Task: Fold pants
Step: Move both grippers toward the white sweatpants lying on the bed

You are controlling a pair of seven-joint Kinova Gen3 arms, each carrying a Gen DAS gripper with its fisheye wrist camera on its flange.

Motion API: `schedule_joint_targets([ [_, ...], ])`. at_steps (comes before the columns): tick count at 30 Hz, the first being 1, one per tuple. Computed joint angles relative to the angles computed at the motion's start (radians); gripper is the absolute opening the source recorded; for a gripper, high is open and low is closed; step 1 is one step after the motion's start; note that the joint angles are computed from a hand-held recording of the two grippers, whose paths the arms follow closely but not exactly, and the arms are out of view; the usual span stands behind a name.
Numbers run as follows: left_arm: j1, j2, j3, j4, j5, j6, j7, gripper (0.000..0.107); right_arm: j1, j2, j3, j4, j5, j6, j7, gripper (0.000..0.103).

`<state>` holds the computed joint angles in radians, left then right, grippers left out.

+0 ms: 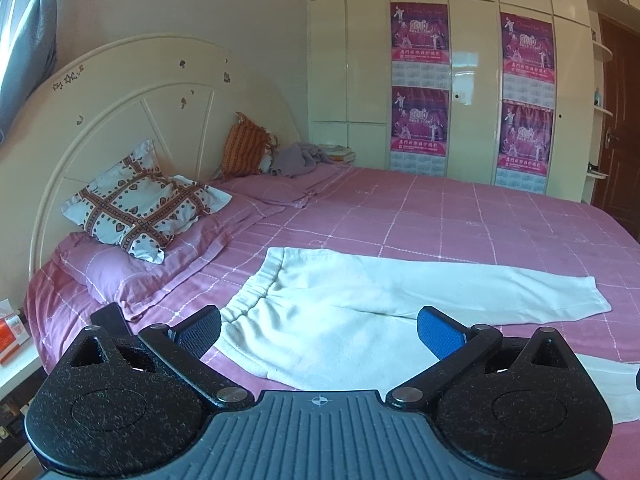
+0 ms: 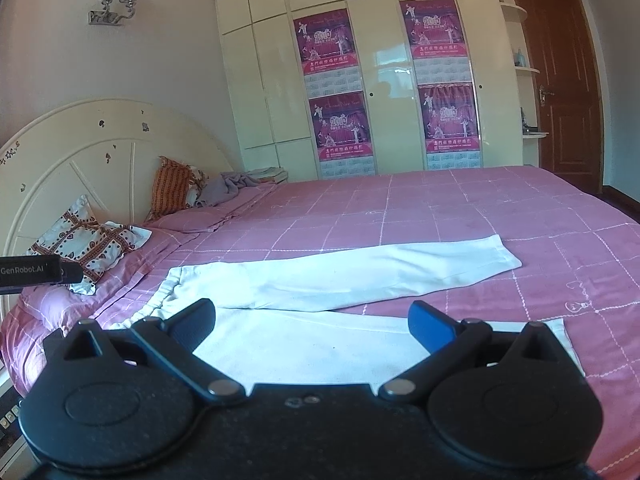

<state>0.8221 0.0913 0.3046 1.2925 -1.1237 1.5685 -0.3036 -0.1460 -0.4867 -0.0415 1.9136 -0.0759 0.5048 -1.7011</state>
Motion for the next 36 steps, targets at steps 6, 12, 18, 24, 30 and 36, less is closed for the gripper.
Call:
schedule_joint_targets([
  [6,0.039,0.058,-0.020,-0.080,-0.006,0.060,-0.060,0.103,-0.008,0.007,0.034,0.038,0.000,-0.064,0.016,0.103],
  [12,0.058,0.067,-0.056,-0.095,0.000,0.031,-0.032,0.103,0.017,0.026,0.036,0.033,0.012,-0.035,0.027,0.103],
  [18,0.050,0.059,-0.072,-0.092,0.012,0.016,-0.009,0.103,0.027,0.031,0.029,0.005,0.027,0.018,0.049,0.103],
  [24,-0.006,0.031,-0.073,-0.053,0.032,-0.045,-0.003,0.103,0.046,0.023,0.006,0.024,0.032,-0.026,0.032,0.103],
  [30,-0.074,0.023,-0.075,-0.032,0.053,-0.107,-0.038,0.103,0.083,0.043,-0.066,0.023,0.056,-0.065,-0.029,0.103],
  [36,-0.134,0.036,-0.096,-0.041,0.091,-0.175,-0.096,0.103,0.050,0.093,-0.097,-0.010,0.098,-0.100,-0.009,0.103],
])
